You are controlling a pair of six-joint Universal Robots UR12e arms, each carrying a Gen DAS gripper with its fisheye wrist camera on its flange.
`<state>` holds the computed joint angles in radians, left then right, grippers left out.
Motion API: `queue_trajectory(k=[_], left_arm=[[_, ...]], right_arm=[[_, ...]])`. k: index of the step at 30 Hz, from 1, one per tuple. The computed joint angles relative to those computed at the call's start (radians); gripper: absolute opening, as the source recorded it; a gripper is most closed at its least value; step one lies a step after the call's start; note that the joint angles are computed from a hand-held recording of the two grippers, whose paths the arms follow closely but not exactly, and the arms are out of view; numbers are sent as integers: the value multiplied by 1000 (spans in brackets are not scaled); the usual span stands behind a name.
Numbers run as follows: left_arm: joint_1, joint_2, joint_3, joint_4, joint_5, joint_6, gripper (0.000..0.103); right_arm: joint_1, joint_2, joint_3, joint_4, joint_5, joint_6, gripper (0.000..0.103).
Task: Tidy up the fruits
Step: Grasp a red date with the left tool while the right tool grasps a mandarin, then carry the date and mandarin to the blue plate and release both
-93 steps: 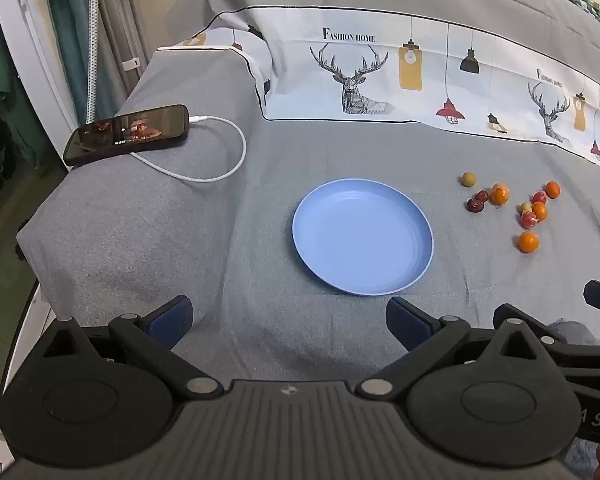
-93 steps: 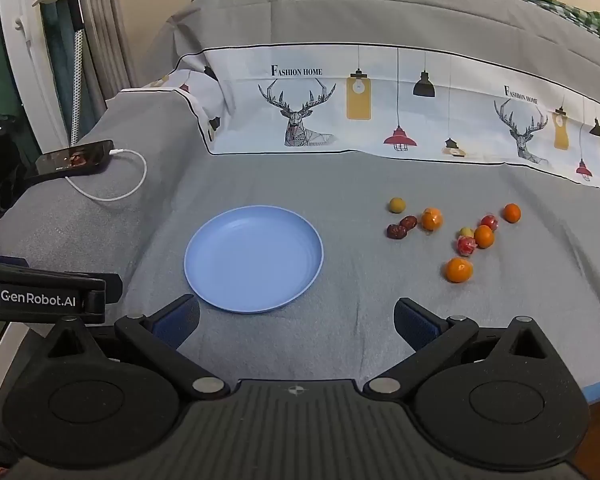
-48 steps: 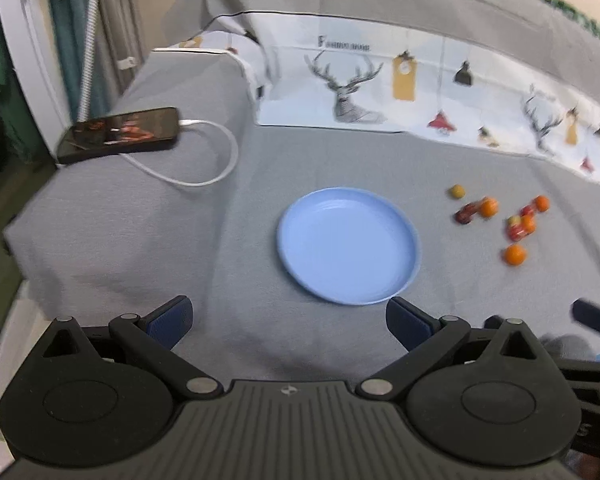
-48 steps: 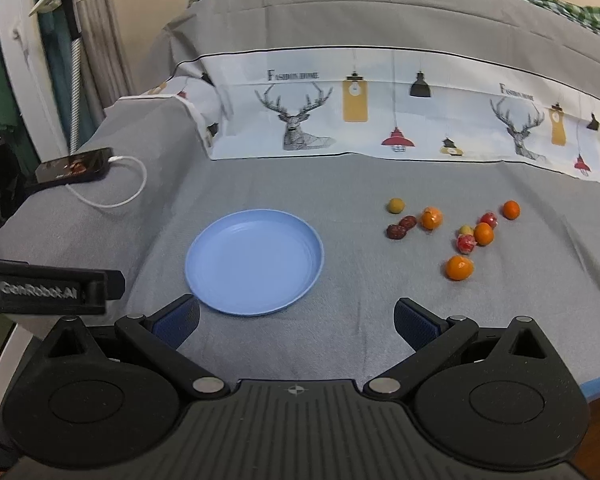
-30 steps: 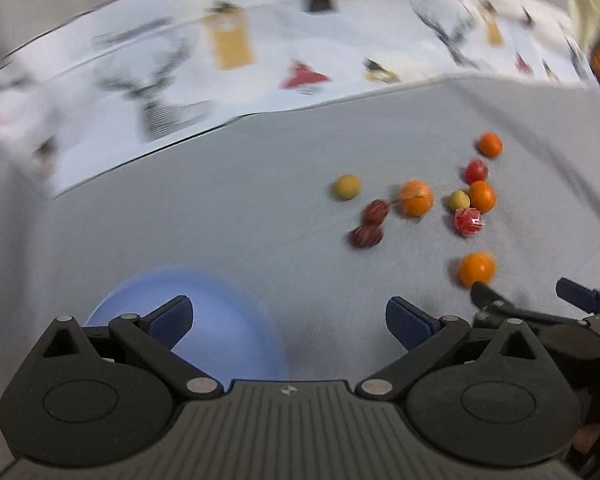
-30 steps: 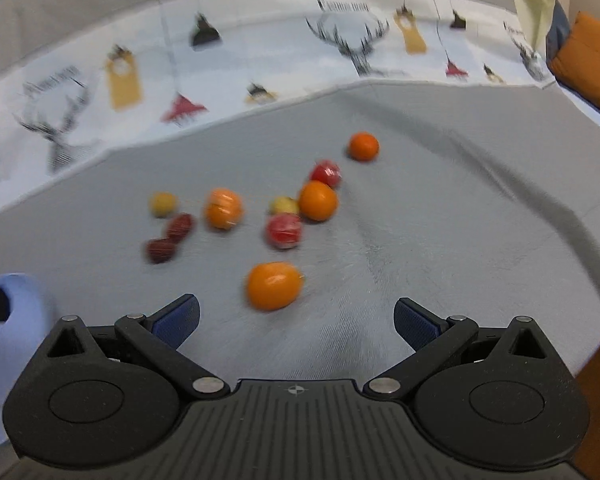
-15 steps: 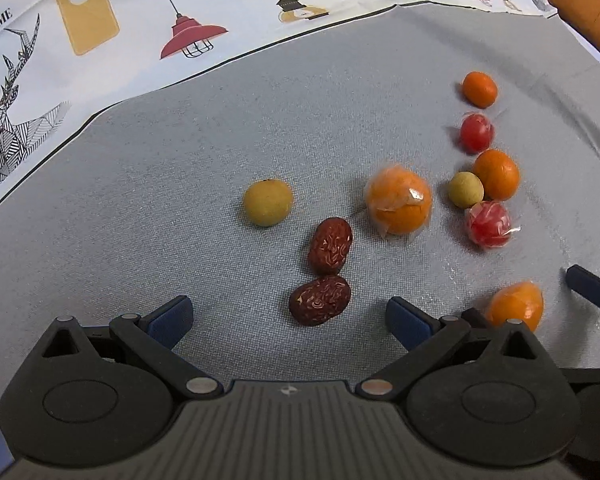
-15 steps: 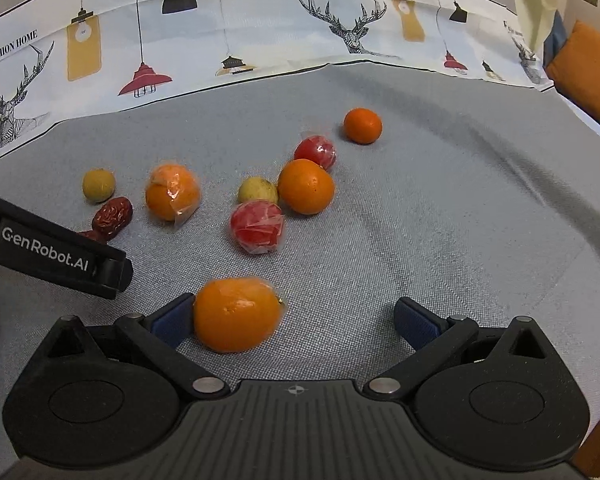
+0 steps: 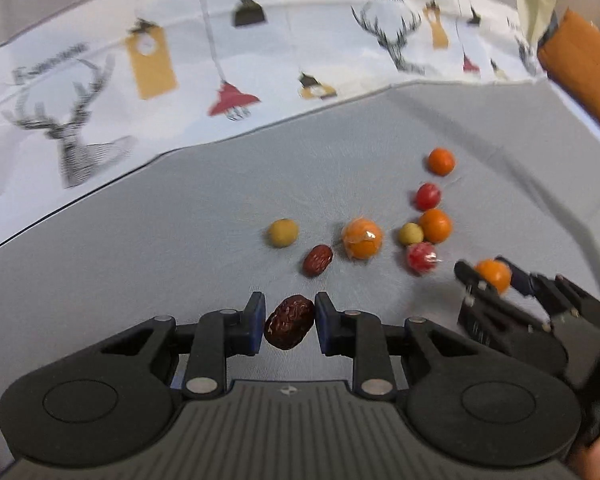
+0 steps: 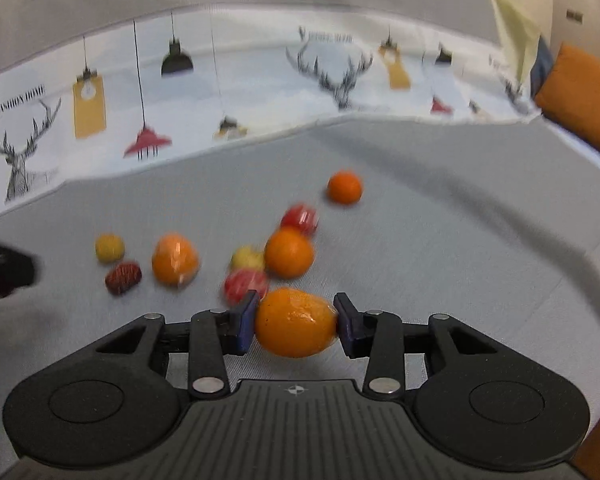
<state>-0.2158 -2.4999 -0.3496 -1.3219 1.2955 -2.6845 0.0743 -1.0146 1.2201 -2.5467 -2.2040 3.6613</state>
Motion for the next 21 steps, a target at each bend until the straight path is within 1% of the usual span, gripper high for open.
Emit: queue_trajectory(k=[2, 5, 6, 10, 12, 15, 17, 21], left_arm=[[15, 83, -121, 53, -8, -6, 29], [42, 198, -282, 114, -4, -22, 29], [53, 241, -341, 133, 1, -26, 29], [91, 387, -551, 237, 37, -45, 29], [112, 453, -644, 278, 53, -60, 29], [147, 528, -742, 293, 54, -91, 29], [165, 564, -789, 296, 59, -112, 29], [202, 637, -894, 352, 62, -145, 29]], right_arm=[[4, -23, 11, -12, -6, -7, 42], [16, -72, 36, -47, 44, -29, 42], [22, -94, 51, -76, 72, -56, 42], [60, -158, 97, -175, 128, -182, 42], [85, -183, 116, -212, 139, -243, 42], [121, -214, 141, -249, 161, -310, 42], [140, -225, 143, -241, 184, -325, 42], [179, -242, 155, -234, 223, -385, 42]])
